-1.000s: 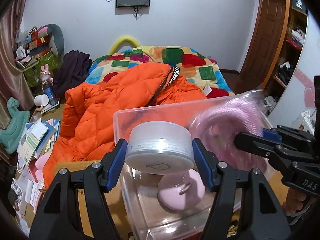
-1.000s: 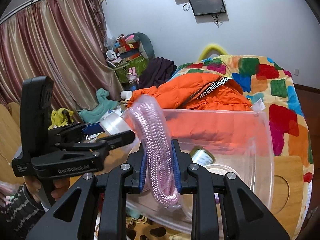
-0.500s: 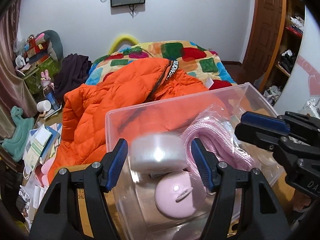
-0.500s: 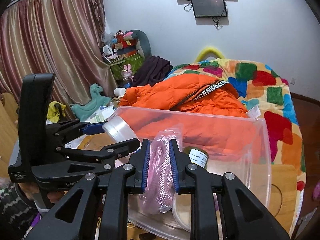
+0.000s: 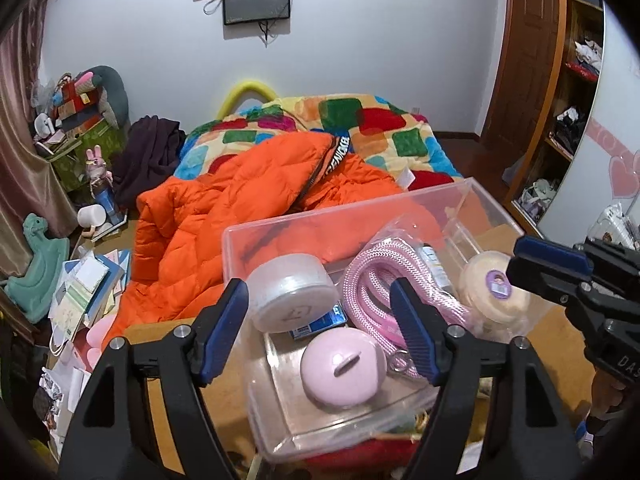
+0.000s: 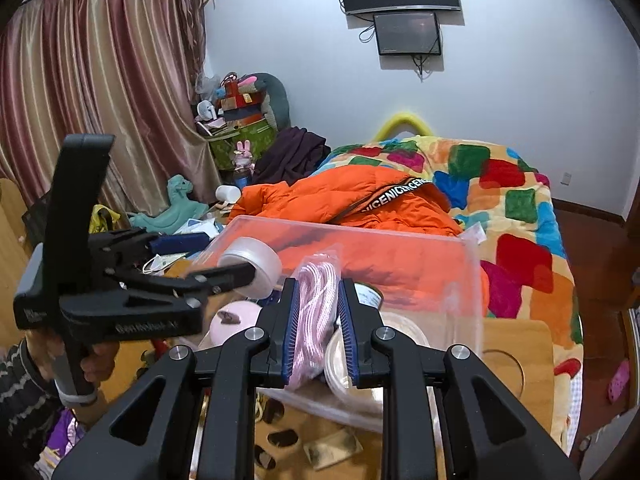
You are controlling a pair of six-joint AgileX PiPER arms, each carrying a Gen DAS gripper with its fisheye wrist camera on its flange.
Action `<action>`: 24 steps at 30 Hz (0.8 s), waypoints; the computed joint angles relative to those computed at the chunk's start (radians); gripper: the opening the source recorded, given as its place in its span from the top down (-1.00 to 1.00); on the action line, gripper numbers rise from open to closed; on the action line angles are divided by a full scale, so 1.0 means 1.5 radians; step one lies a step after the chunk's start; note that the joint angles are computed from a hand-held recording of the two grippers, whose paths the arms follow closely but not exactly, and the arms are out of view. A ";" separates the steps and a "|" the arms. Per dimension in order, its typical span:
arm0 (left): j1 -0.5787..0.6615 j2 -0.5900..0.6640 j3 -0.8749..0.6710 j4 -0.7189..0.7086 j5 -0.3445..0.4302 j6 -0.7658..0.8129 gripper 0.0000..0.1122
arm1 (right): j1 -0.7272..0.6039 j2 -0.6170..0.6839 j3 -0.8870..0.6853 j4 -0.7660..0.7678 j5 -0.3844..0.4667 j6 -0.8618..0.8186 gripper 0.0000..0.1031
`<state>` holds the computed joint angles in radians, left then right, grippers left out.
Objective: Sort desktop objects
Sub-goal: 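Place the white container and pink rope bag into the clear box, open both tools, then move the left tool toward the small gold-green block on the table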
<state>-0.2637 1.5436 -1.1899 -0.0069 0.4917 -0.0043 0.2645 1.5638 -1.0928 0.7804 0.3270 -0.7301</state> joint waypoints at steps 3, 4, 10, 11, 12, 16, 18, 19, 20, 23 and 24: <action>0.003 -0.042 0.025 0.016 0.001 -0.020 -0.32 | -0.001 -0.029 0.028 -0.005 -0.005 0.013 0.57; 0.005 -0.054 0.034 0.019 0.000 -0.023 -0.33 | -0.001 -0.039 0.039 -0.004 -0.009 0.015 0.50; 0.022 -0.141 0.104 0.050 -0.011 -0.059 -0.47 | 0.006 -0.106 0.114 -0.021 -0.059 0.049 0.15; 0.027 -0.153 0.114 0.049 -0.012 -0.058 -0.49 | 0.008 -0.116 0.127 -0.033 -0.067 0.064 0.11; 0.033 -0.166 0.127 0.045 -0.012 -0.056 -0.51 | 0.010 -0.127 0.141 -0.040 -0.075 0.075 0.09; 0.055 -0.209 0.179 0.034 -0.015 -0.047 -0.52 | 0.019 -0.159 0.192 -0.064 -0.108 0.114 0.06; 0.064 -0.225 0.201 0.025 -0.016 -0.040 -0.52 | 0.025 -0.176 0.222 -0.105 -0.130 0.161 0.06; 0.068 -0.233 0.214 0.023 -0.018 -0.040 -0.52 | 0.026 -0.179 0.230 -0.106 -0.134 0.165 0.06; 0.076 -0.242 0.228 0.012 -0.020 -0.030 -0.52 | 0.023 -0.181 0.236 -0.083 -0.131 0.142 0.06; 0.094 -0.261 0.264 -0.025 -0.029 0.004 -0.52 | 0.029 -0.190 0.268 -0.089 -0.147 0.157 0.05; 0.098 -0.268 0.277 -0.029 -0.032 0.009 -0.52 | 0.033 -0.190 0.276 -0.092 -0.152 0.162 0.05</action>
<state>-0.1173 1.1421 -0.7739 -0.0509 0.4435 0.0093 0.3140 1.2786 -0.6788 0.6424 0.0986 -0.4869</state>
